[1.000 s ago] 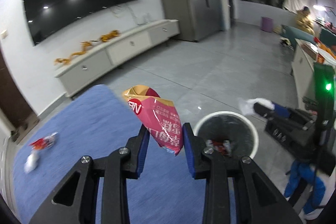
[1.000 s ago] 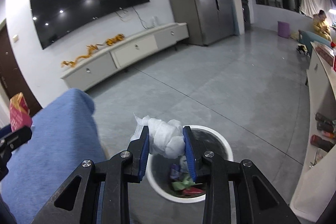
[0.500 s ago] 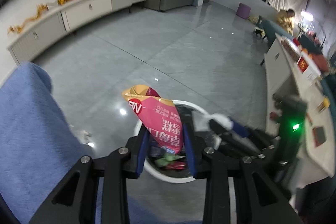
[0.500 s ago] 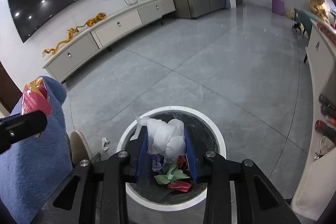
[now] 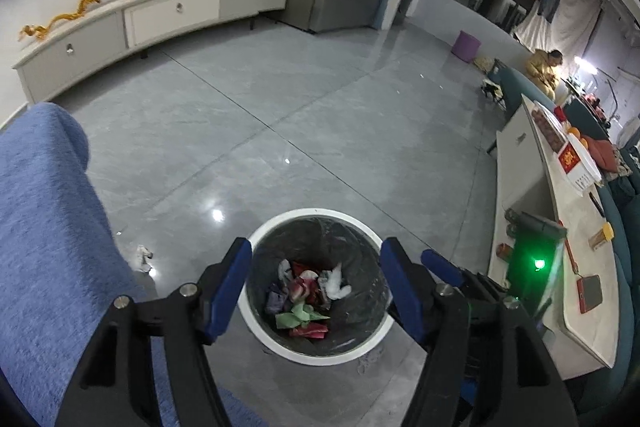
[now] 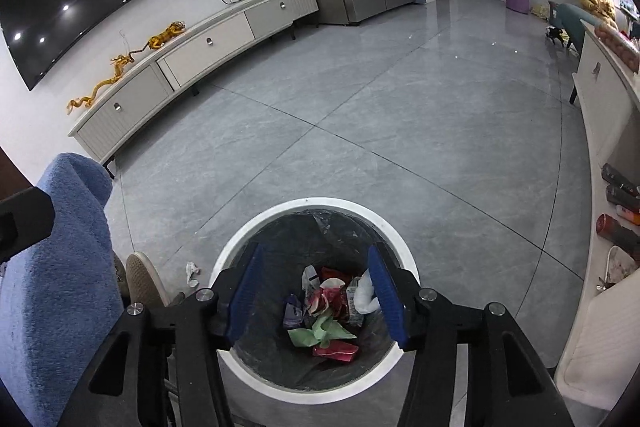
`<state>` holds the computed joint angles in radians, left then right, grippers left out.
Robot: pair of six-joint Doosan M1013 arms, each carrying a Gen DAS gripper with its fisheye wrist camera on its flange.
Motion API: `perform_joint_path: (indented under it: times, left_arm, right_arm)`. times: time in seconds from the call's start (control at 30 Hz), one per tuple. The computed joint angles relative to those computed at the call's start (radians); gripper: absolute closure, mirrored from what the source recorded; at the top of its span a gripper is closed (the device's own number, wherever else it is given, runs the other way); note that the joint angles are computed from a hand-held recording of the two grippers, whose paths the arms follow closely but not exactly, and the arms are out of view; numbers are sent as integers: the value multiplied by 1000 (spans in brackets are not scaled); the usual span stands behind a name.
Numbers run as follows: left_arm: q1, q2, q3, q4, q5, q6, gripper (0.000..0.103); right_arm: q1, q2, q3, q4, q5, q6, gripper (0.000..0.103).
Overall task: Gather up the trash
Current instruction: 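Hold both grippers over the bin and open them to drop the items, then move both open grippers back over the rug toward the remaining wrappers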
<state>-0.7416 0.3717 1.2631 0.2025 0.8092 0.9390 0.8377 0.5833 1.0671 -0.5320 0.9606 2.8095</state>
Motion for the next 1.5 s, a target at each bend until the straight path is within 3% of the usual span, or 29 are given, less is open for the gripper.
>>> perform_joint_path:
  times: [0.3,0.47,0.63,0.73,0.83,1.07,1.5]
  left_arm:
    - [-31,-119,155,317,-58,-334,38]
    - [-52,-183,216,479,-10,-461,38]
    - [-94,-251,285,694,114,-604,37]
    - [-116,-297,330,800,196,-707,27]
    - [-135,-336,370,875,269,-783,25]
    - [-172,-400,441,979,413,-914,24]
    - [-209,-466,500,1054,544,-1018,24]
  right_arm:
    - [54,-1,-60,-113,28,54,50]
    - [91,0,-97,-177,21,68,46]
    - [134,15,-150,-247,15,58,41]
    - [158,30,-186,-285,20,37,37]
    - [178,42,-210,-305,17,15,36]
    - [208,63,-252,-319,16,-32,33]
    - [257,90,-304,-375,5,-90,31]
